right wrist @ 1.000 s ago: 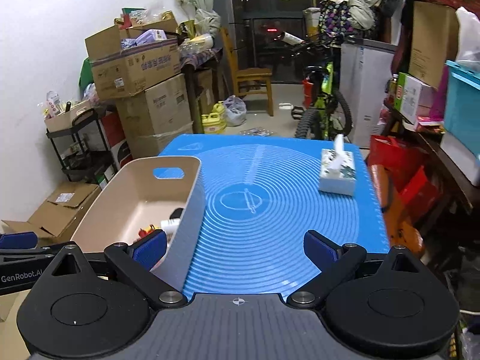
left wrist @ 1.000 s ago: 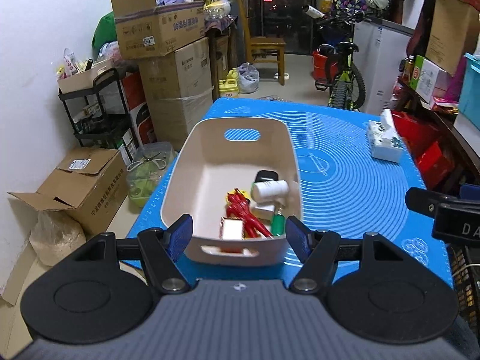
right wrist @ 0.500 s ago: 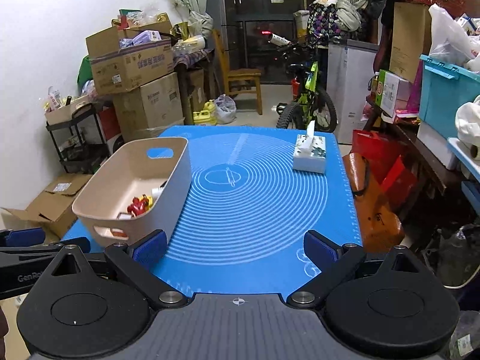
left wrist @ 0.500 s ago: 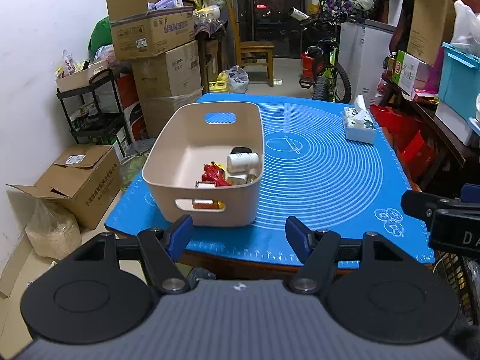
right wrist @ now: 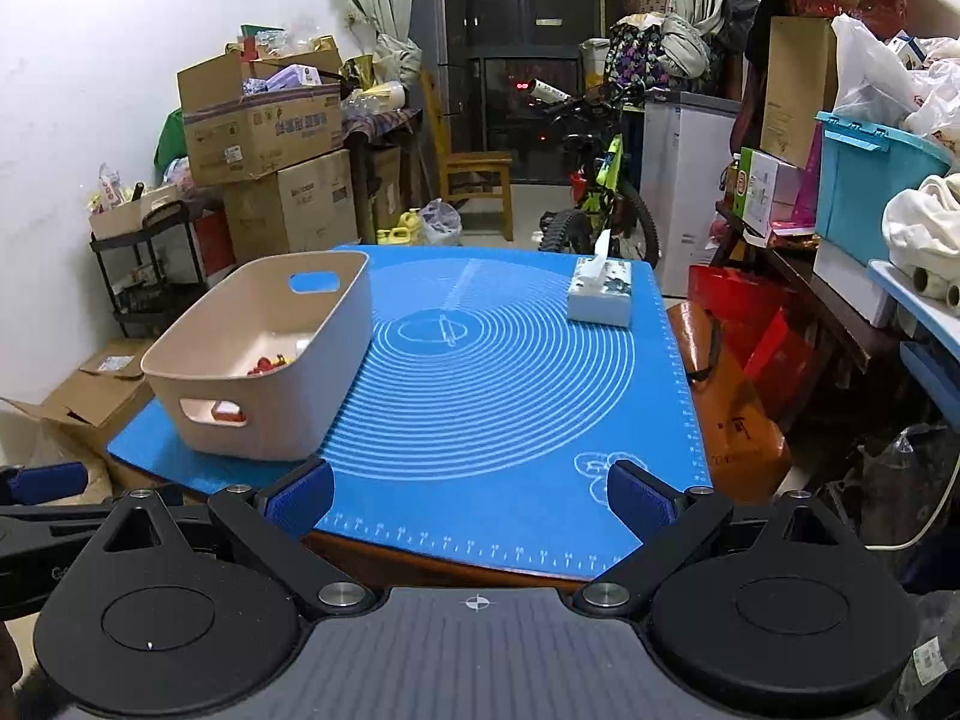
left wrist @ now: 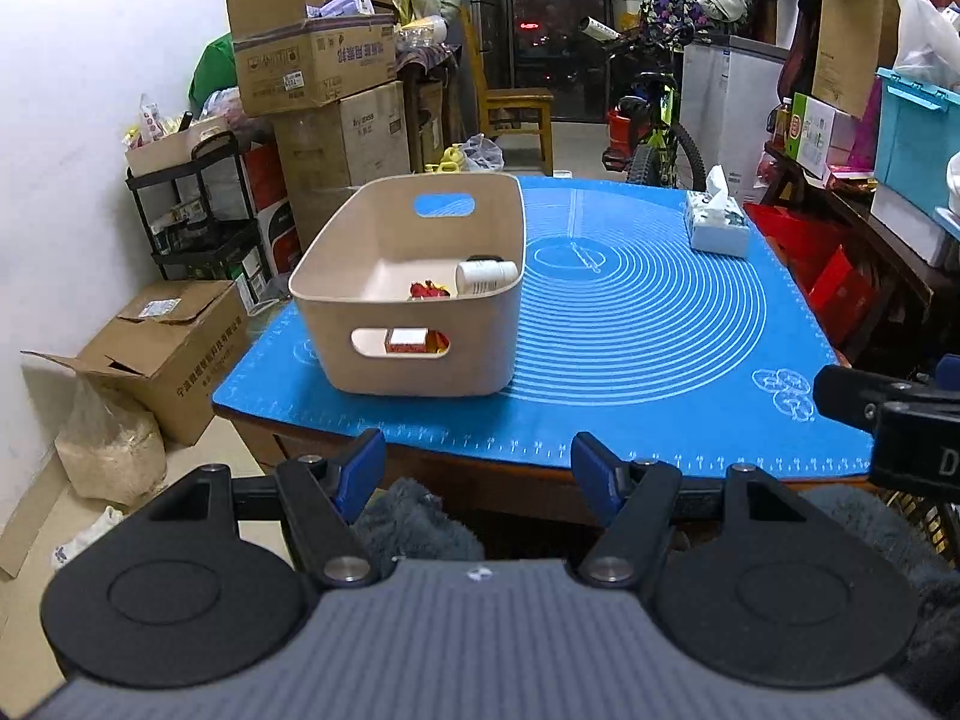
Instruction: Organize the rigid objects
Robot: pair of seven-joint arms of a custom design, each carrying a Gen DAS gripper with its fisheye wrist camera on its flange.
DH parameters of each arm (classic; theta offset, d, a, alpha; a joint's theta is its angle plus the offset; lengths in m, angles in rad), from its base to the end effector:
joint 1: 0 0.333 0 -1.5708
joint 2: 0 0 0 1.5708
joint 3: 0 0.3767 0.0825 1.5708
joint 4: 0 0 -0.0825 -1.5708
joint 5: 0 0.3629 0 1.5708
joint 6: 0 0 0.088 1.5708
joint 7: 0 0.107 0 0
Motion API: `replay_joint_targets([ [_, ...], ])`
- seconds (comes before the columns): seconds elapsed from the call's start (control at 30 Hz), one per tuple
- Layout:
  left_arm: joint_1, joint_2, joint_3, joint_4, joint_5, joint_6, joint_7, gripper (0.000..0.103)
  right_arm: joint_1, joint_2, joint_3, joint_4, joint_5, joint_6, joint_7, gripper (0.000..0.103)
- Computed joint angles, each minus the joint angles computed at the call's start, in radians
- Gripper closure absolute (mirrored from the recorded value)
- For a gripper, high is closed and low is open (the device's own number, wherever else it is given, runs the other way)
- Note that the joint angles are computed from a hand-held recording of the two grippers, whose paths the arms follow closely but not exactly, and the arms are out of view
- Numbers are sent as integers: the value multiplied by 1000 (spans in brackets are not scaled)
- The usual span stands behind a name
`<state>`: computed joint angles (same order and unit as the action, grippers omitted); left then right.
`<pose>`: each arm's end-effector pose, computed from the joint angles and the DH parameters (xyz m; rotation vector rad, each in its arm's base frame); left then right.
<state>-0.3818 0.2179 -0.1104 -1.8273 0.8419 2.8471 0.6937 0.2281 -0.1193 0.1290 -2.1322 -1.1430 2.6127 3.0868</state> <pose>0.5595 -0.3368 0.5653 -1.4086 1.9419 -0.8893 0.4867 0.2065 0.5850 -1.3867 1.8783 -0.9627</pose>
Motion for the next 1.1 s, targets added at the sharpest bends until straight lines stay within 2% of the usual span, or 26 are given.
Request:
replay_joint_targets([
  [0.27,-11,2,36,-36,120,56,-108,34,-1,-5,3,-34,-105,9,121,6],
  [0.57,7,10,26,-49,79,93,-77,34,5,0,-3,-33,-129,11,136,6],
  [0.7,22,11,14,-61,5,115,-21,33,5,3,-8,-31,-113,20,129,6],
  [0.87,-1,9,37,-60,18,107,-34,33,6,4,-8,-31,-112,17,131,6],
  [1.1,-3,7,37,-62,12,105,-28,33,6,6,-9,-32,-109,18,129,6],
])
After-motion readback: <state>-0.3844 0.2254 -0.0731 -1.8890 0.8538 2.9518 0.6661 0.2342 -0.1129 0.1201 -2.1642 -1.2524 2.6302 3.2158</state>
